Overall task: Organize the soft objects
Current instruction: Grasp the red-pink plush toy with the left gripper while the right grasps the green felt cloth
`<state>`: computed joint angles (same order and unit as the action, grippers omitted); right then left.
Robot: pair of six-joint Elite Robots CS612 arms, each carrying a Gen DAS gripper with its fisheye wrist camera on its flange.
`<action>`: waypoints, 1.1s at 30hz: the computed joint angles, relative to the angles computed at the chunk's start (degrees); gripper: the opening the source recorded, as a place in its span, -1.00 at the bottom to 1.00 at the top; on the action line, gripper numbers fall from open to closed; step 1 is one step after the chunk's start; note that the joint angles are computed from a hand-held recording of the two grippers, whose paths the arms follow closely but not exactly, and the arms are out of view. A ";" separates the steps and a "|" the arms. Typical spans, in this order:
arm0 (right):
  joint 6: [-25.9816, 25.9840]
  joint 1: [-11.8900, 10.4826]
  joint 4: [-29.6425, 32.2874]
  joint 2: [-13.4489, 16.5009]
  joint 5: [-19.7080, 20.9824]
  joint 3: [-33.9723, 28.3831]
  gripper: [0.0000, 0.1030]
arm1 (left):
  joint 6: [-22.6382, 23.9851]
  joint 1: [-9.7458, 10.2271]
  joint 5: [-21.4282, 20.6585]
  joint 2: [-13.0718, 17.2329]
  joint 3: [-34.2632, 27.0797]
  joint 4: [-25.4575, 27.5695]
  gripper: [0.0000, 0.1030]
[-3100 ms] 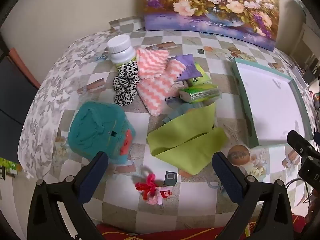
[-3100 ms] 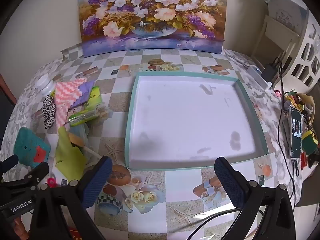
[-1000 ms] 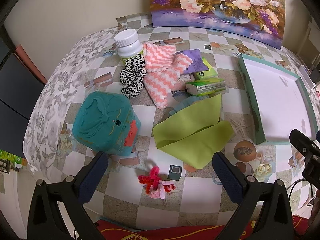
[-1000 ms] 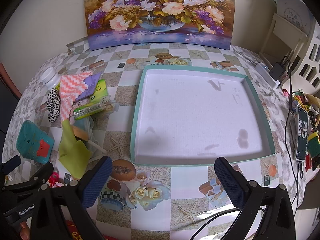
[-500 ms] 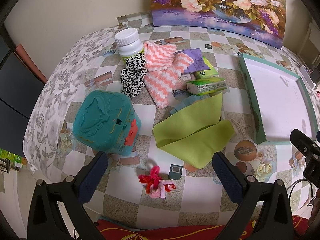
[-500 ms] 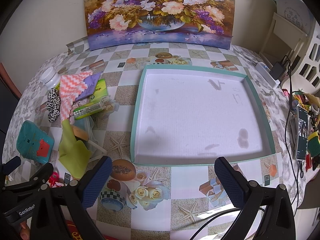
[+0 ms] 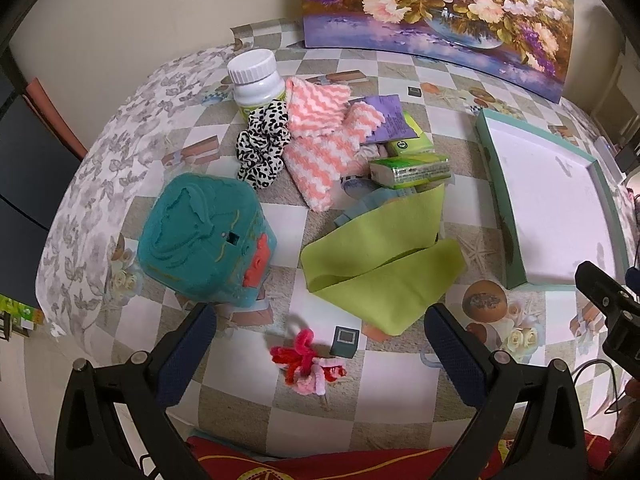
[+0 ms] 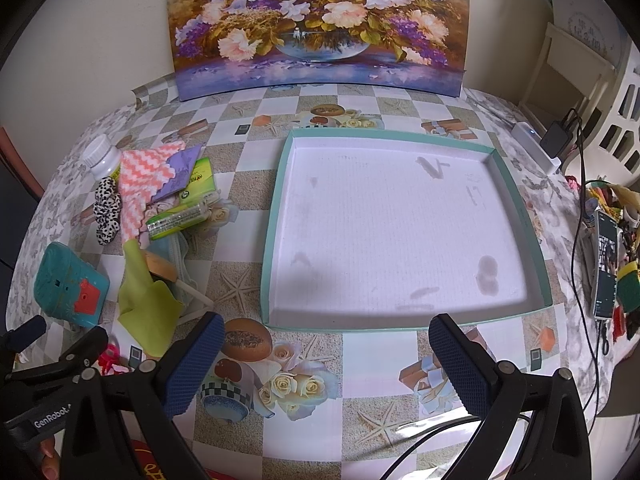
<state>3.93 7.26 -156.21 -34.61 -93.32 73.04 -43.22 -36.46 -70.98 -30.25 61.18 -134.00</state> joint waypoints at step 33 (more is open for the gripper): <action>-12.56 1.70 18.68 5.85 20.44 -11.23 0.65 | -3.40 2.85 -17.89 1.70 1.30 2.45 -0.26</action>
